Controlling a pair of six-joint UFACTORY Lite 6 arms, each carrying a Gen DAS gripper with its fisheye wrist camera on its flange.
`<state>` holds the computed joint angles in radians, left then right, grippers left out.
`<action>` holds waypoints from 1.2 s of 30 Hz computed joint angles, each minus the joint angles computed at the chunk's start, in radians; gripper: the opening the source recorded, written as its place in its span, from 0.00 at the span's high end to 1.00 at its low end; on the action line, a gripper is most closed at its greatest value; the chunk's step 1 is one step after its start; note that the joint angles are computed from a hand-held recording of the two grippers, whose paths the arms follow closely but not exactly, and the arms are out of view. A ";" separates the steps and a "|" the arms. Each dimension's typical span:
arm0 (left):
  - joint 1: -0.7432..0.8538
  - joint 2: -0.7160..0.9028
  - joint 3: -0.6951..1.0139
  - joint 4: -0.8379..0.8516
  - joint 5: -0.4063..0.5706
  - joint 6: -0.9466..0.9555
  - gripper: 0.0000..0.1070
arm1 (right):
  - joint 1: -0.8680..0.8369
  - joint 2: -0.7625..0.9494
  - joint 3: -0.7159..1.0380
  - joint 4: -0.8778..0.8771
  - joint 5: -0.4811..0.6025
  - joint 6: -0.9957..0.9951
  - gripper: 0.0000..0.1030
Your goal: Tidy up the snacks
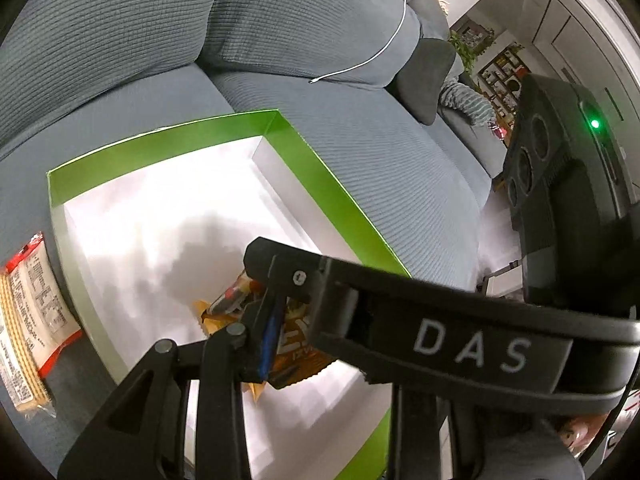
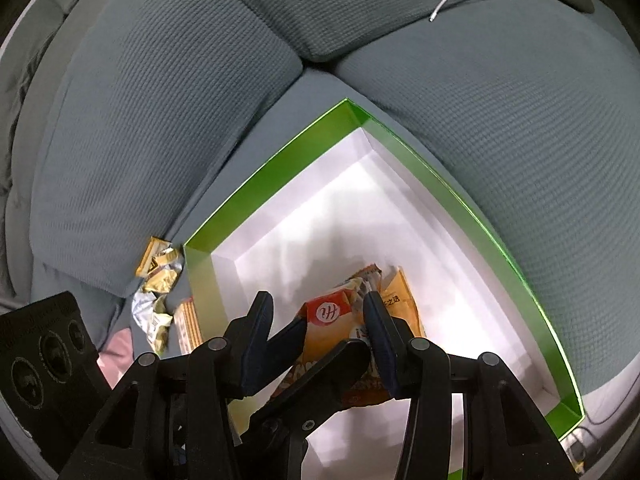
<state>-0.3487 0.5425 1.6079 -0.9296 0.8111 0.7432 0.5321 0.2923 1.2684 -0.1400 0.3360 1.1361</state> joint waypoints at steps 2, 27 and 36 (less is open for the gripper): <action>0.002 -0.013 0.003 0.040 -0.008 -0.044 0.70 | 0.009 0.000 0.008 -0.045 0.009 0.050 0.51; 0.679 -0.539 -0.463 0.076 0.052 0.080 0.12 | 0.235 -0.048 0.096 -0.766 0.103 0.680 0.21; 0.864 -0.438 -0.474 0.062 0.024 0.091 0.12 | 0.304 0.027 0.156 -1.168 -0.009 0.997 0.08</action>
